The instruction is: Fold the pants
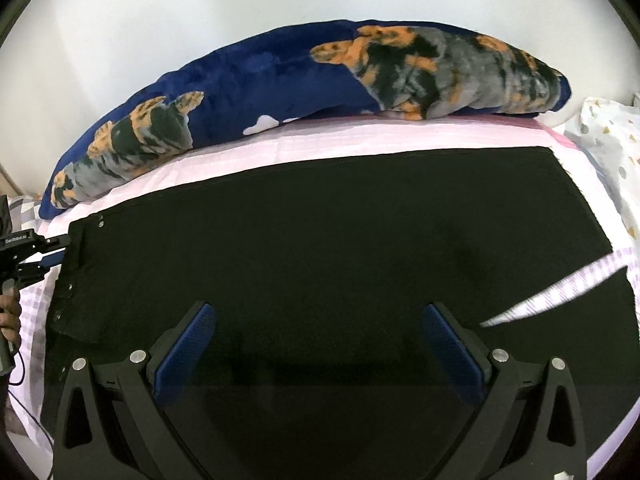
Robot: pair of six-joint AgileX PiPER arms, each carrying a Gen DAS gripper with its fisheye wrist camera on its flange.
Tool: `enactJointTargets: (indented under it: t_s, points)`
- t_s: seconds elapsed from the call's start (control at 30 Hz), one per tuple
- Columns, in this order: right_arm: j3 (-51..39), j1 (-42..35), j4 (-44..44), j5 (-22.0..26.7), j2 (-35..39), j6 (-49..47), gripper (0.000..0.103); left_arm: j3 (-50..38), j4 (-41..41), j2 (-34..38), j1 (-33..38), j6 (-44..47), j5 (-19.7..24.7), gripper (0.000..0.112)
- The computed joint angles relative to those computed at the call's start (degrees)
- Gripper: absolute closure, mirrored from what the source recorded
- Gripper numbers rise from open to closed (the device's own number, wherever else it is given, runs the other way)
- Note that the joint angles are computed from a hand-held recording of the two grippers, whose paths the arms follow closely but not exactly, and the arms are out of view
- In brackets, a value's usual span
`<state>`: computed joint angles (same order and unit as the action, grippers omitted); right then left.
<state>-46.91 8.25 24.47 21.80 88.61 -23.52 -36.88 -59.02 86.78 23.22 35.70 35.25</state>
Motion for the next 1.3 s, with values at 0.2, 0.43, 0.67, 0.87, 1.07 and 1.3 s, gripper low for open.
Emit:
enactJointTargets:
  t_s: [0.2,0.43,0.67,0.87,1.07,1.3]
  points:
    - [-4.58,3.24,-1.91,-1.27,5.41,2.16,0.0,-2.18,-1.92,3.18,0.82,2.87,1.56,0.095]
    - [-8.57,6.23,-3.36,-1.9,9.55,3.3,0.0,-3.09,4.38,0.16,-3.48,-2.44,-1.06,0.103]
    - [-9.76,7.55,-4.97,-2.61,10.77,3.86,0.0,-7.47,3.23,6.08,-3.25,-1.95,-1.33,0.103]
    - [-10.62,6.88,-4.53,-2.16,11.26,2.79,0.0,-10.32,-1.2,11.39,-1.28,0.76,-0.39,0.101]
    - [-13.3,4.34,3.83,0.82,12.66,-9.26,0.0,-6.7,-2.28,5.56,-4.11,2.68,-5.3,0.104]
    - [-29.61,-1.97,13.84,19.12,20.76,-32.64,0.0,0.4,-6.6,-10.63,-9.72,9.26,-10.5,0.105]
